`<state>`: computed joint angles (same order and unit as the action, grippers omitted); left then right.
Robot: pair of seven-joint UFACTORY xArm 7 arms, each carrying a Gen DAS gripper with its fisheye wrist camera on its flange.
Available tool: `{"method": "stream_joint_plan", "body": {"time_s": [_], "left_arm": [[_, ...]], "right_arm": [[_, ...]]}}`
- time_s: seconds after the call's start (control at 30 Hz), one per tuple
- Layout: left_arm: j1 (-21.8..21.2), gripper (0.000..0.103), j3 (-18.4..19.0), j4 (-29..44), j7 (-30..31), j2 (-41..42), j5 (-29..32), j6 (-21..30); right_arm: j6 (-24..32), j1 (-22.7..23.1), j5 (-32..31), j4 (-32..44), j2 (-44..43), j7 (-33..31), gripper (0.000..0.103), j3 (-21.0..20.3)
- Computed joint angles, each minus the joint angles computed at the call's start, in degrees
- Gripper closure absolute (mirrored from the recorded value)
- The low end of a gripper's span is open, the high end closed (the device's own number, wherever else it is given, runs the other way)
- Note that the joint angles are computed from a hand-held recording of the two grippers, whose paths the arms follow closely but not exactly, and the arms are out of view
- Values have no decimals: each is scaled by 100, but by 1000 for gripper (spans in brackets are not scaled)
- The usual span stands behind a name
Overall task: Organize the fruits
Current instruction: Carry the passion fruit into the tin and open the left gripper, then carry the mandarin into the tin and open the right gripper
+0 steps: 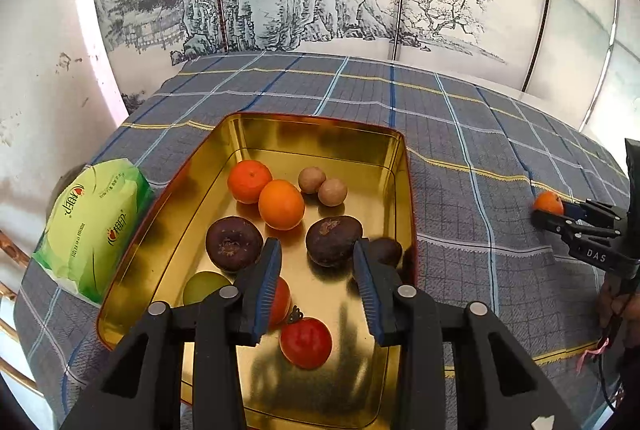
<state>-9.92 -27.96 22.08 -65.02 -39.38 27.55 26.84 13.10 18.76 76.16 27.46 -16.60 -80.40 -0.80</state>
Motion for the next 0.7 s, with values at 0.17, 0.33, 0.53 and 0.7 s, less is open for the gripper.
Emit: {"method": "stream_joint_plan", "body": {"time_s": [0.17,0.33,0.53,0.7], "left_arm": [[72,48,-255,80,-168,-114,149,296],[64,35,-372,166,-336,-196,348,636],[-64,26,-345,156,-470,-360,470,966],[-176,19,-255,46,-569,-538,460,1067]], "right_arm": [[8,-3,-40,0,-1,26,61,2],[-99,65,109,-27,9,-177,61,19],[-20,35,32,-56,-49,-37,61,57],[203,176,-300,-160,-422,385,61,110]]}}
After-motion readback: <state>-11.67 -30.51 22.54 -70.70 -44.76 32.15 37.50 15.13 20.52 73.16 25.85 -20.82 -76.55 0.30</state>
